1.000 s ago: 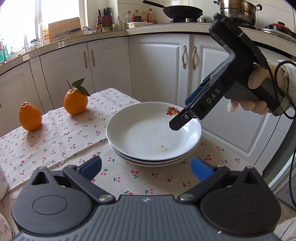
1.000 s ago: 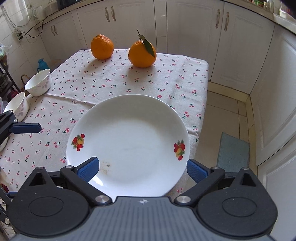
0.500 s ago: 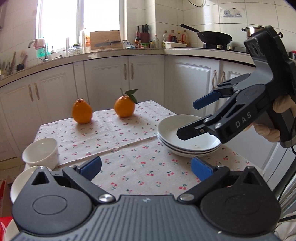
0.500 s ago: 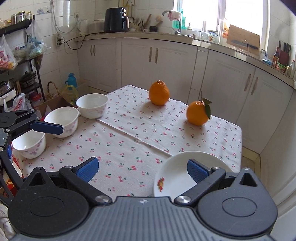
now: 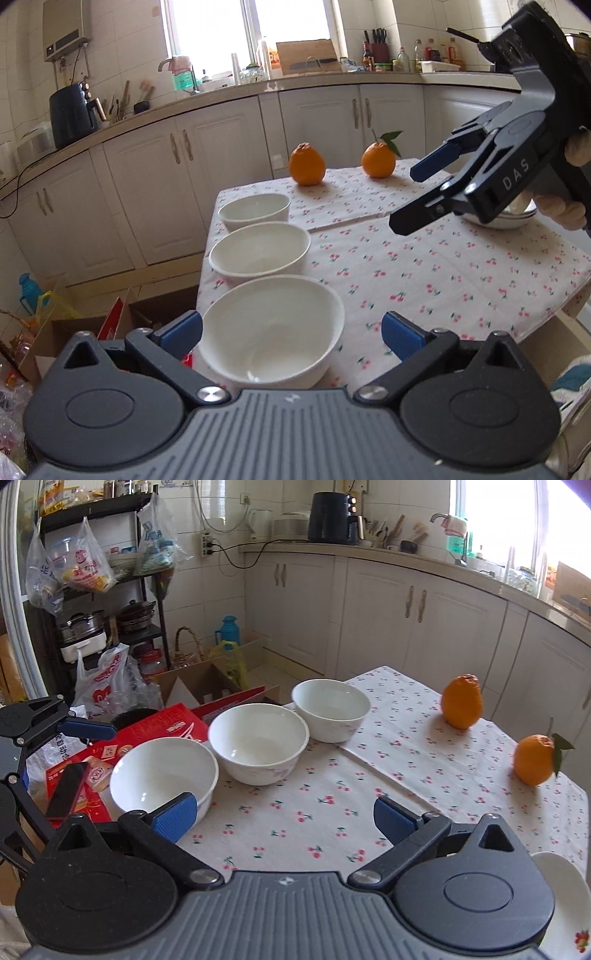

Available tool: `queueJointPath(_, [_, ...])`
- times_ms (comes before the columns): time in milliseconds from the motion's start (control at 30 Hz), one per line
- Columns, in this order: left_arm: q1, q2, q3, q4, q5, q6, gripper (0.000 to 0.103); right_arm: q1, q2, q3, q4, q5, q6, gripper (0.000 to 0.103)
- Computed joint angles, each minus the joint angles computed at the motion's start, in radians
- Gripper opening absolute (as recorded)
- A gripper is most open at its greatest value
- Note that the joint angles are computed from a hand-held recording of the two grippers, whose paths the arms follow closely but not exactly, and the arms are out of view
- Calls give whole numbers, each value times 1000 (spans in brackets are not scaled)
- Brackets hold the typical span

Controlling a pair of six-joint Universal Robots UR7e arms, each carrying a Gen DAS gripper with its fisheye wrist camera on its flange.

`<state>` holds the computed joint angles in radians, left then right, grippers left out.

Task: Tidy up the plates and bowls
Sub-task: 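Move both tools to a large white bowl and grasp its rim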

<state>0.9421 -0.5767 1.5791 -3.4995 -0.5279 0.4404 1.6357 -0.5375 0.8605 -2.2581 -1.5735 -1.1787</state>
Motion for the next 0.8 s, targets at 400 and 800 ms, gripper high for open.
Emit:
queueJointPath(400, [77,-53,43,94,-105,-73,101,34,105,-87,157,-31,90,100])
queueJointPath(800, [97,-73,45,152,-171,-90,86,44,185,-221,337,-48,121,71])
